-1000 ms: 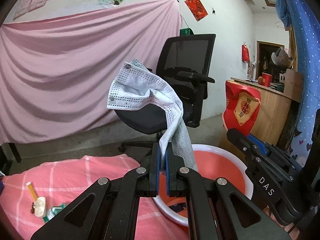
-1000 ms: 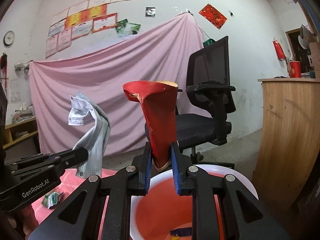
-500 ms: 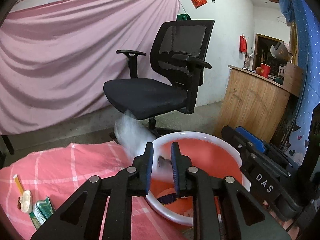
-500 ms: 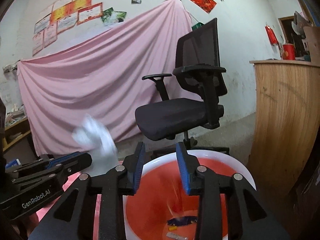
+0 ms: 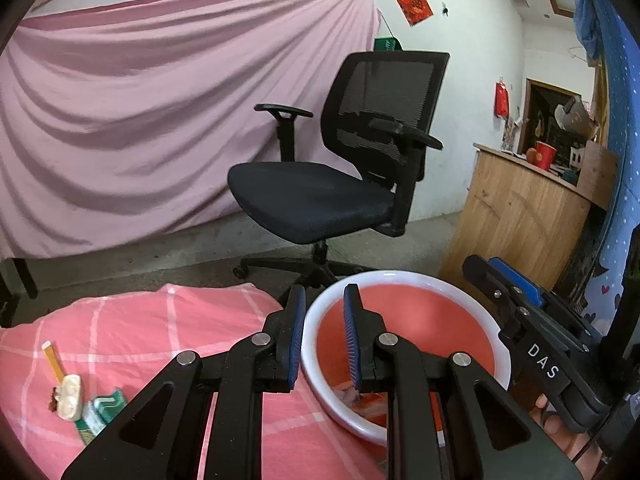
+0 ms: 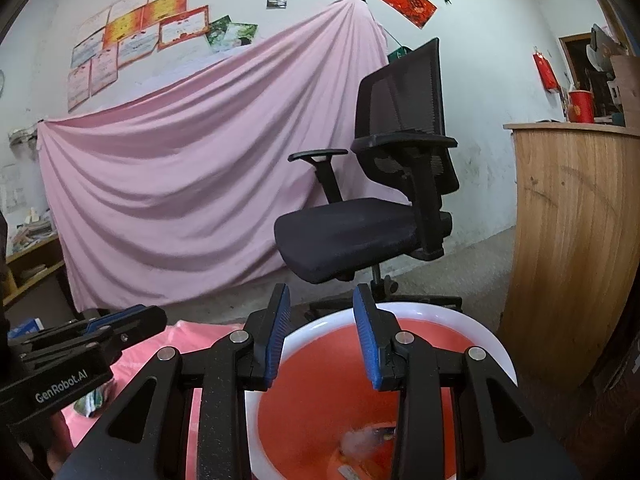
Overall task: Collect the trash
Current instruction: 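Move both tools back over the remaining trash on the table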
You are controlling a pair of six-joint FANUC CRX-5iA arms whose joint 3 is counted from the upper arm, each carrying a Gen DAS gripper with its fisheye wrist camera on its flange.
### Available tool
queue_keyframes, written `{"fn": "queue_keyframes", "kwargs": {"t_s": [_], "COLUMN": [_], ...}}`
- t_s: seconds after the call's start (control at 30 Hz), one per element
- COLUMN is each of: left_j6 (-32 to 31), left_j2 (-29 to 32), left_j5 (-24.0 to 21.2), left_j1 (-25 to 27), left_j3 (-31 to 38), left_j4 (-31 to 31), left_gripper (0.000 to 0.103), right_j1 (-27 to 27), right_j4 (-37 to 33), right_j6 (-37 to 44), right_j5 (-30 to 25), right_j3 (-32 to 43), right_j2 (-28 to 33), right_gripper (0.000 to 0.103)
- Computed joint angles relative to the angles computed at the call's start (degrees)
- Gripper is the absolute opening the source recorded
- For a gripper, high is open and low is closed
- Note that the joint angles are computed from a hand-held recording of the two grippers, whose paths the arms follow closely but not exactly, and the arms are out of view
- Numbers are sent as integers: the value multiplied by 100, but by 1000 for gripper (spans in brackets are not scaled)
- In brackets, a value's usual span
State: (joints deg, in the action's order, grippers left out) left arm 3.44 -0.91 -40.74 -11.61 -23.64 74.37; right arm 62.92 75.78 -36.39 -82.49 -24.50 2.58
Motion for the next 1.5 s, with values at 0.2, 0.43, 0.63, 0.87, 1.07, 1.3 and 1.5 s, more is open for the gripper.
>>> {"fn": "queue_keyframes", "kwargs": {"t_s": [0.2, 0.43, 0.63, 0.87, 1.07, 1.3, 1.5], "left_j6": [-67, -255, -541, -1837, -1872, -1980, -1479], "left_j2": [-165, -439, -689, -1003, -949, -798, -529], "left_j5": [111, 453, 848, 1431, 1441, 1550, 1477], "left_j1": [242, 616, 938, 977, 1422, 1624, 1968], "left_j3": [-97, -309, -564, -1055, -1161, -1206, -1043], "left_j4": [261, 842, 1565, 3320, 3089, 2934, 1951], "left_gripper": [17, 38, 63, 101, 101, 102, 101], "right_j1": [-53, -203, -318, -471, -537, -597, -554], "right_j4": [422, 1217, 1854, 2287, 2432, 2146, 1326], "right_j6": [0, 63, 141, 266, 505, 1040, 1882], "right_j5": [63, 334, 600, 1045, 1540, 2144, 2545], "right_j3": [125, 380, 621, 829, 955, 1266, 1620], "right_j2": [137, 406, 666, 909, 1039, 1288, 1491], "right_gripper": [42, 56, 82, 103, 103, 103, 103]}}
